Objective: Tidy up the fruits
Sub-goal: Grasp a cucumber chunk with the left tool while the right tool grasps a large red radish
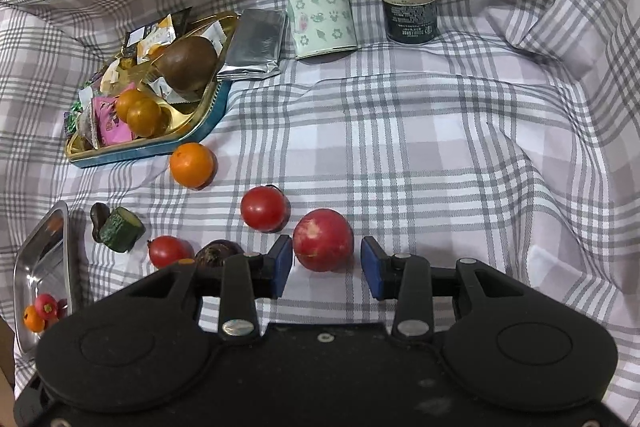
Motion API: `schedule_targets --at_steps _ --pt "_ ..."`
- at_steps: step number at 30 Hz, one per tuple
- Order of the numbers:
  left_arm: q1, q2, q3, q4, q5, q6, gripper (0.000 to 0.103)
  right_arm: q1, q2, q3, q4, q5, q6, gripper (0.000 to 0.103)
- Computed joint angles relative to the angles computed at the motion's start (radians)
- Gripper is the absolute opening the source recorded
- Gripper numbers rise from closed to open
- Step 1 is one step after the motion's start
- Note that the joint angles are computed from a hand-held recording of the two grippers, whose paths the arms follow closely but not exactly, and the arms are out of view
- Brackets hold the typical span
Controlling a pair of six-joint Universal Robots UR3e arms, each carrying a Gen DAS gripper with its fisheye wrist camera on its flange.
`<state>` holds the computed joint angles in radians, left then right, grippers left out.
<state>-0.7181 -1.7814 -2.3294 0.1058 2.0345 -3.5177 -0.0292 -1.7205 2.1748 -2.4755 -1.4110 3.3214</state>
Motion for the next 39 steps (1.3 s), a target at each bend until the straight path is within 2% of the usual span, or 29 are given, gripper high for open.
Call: schedule_targets --at_steps 4,10,19,29,39 --pt "0.029 0.006 0.004 0.0 0.041 -0.006 0.058 0.02 0.021 -0.01 -0.009 -0.019 0.008 0.041" --pt "0.108 0.066 -0.065 0.032 -0.013 -0.016 0.057 0.046 0.061 -0.027 -0.028 -0.041 0.015 0.041" --pt "0.151 0.097 -0.143 0.127 -0.124 0.044 0.057 0.092 0.149 -0.066 -0.054 -0.097 0.048 0.041" --pt "0.148 0.039 -0.132 0.166 -0.151 0.134 0.057 0.146 0.201 -0.094 -0.075 -0.162 0.064 0.042" --pt "0.184 -0.025 -0.092 0.174 -0.203 0.188 0.059 0.153 0.219 -0.105 -0.077 -0.171 0.069 0.042"
